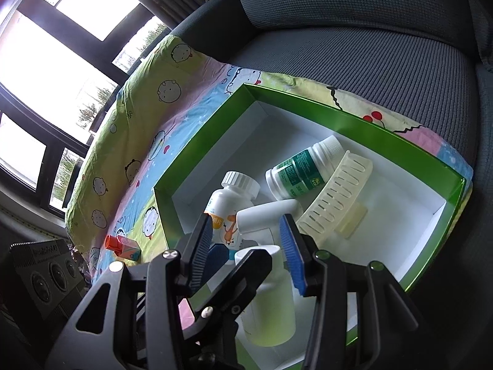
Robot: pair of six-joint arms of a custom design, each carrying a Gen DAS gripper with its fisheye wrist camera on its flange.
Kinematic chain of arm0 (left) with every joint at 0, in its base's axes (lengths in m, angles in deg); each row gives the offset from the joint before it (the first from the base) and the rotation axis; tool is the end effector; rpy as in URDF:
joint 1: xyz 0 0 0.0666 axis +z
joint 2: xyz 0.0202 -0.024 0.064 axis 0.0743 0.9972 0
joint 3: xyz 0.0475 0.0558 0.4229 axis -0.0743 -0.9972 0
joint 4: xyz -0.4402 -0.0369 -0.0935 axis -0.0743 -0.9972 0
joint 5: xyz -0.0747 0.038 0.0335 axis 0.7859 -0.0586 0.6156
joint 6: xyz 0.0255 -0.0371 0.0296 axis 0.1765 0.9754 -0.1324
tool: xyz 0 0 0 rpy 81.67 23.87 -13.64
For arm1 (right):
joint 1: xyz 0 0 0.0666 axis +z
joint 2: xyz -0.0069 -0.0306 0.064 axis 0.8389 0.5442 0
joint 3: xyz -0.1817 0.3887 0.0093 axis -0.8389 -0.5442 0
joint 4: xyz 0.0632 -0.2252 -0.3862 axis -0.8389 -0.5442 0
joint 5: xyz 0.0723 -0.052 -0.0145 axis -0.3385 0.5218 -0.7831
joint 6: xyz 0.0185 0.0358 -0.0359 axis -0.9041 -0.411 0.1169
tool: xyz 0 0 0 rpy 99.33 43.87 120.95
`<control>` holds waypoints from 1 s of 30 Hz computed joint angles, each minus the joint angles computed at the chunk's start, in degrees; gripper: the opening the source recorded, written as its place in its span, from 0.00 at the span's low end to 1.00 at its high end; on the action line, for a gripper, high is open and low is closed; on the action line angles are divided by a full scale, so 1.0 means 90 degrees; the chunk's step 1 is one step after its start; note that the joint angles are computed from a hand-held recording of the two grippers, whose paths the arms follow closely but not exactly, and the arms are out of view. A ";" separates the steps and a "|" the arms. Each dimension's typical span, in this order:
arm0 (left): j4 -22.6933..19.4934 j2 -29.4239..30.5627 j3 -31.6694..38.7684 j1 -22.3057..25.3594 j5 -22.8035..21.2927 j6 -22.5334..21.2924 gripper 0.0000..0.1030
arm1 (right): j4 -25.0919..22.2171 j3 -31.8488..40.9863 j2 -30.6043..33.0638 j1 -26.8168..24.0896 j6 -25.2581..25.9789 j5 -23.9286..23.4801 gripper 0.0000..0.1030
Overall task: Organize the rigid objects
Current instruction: 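Lower the white red-text bottle into the box and open the right gripper, then move the right gripper back to the orange-capped pink box bottle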
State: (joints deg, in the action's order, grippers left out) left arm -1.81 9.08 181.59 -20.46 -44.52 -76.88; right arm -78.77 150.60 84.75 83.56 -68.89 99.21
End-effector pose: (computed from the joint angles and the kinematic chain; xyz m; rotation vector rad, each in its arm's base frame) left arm 0.5591 -0.2808 0.4869 1.0586 2.3471 -0.8844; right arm 0.4556 0.2133 0.5163 1.1658 2.1368 0.4007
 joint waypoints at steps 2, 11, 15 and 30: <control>0.0079 -0.0052 -0.0028 0.0039 -0.0009 -0.0006 0.47 | -0.0026 0.0028 0.0009 0.0024 -0.0009 0.0071 0.49; 0.0161 -0.0143 0.0036 0.0354 0.0432 0.0167 0.47 | -0.0249 0.0241 0.0114 0.0113 -0.0068 0.0443 0.63; 0.0248 -0.0174 -0.0007 0.0497 0.0595 0.0360 0.48 | -0.0342 0.0402 0.0213 0.0183 -0.0012 0.0576 0.65; 0.0611 -0.0368 -0.0060 0.1223 0.0650 0.0537 0.75 | -0.0906 0.1022 0.0689 0.0317 0.0060 0.0900 0.75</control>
